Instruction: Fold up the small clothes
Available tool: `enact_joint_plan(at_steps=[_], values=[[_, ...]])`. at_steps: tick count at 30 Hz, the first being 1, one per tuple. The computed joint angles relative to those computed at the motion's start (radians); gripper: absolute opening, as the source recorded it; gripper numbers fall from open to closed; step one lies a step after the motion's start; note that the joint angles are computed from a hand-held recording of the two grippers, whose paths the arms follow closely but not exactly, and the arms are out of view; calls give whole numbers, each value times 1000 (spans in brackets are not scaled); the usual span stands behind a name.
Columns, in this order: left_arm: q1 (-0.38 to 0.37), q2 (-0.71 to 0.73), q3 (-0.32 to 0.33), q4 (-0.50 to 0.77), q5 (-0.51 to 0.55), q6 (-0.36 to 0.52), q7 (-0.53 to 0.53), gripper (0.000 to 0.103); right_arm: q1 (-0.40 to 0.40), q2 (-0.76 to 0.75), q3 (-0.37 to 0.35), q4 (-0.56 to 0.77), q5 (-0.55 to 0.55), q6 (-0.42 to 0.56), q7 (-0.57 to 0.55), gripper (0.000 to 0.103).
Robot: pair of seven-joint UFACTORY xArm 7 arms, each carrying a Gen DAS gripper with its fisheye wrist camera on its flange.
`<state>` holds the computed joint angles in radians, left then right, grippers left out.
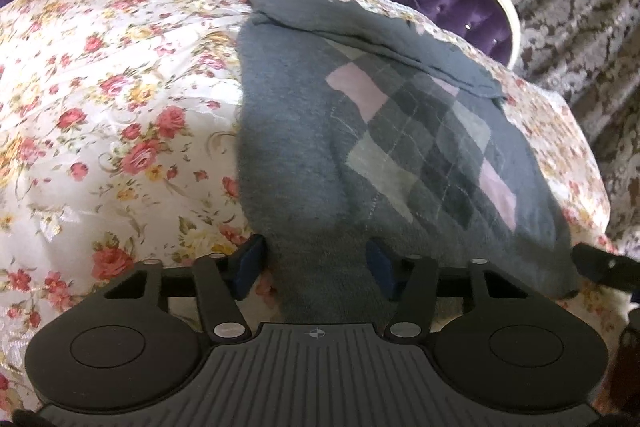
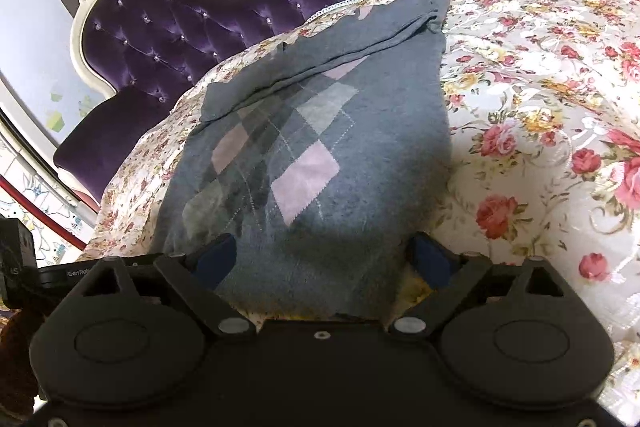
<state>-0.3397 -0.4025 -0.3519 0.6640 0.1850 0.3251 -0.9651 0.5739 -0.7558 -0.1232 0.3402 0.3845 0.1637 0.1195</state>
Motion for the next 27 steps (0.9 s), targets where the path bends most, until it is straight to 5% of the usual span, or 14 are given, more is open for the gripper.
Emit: enact_joint_plan(at_steps=[6,14,16,17,18,19,27], values=[[3,2,1,6,-1,14,-12,43,0,20,-8,18,11,25,2,67],[-1,14,6,9,1,4,-14,42,19,51,-22,41,38,33,-36,65],[23,16,-14,17,27,21,-34,22,31,61,-33,46,54,30,-46,60],[39,15,-27,24,44,41,-55,9,24,67,-29,49,59,31,-42,48],[41,11,-24,19,46,38,-69,7,4,75,-15,55,59,42,-27,22],[33,4,-11,5,33,16,-75,6,-4,81,-17,61,66,61,-17,15],[45,-79,-17,-18,28,-31,-84,5,47,-24,-75,12,140,10,-64,15]])
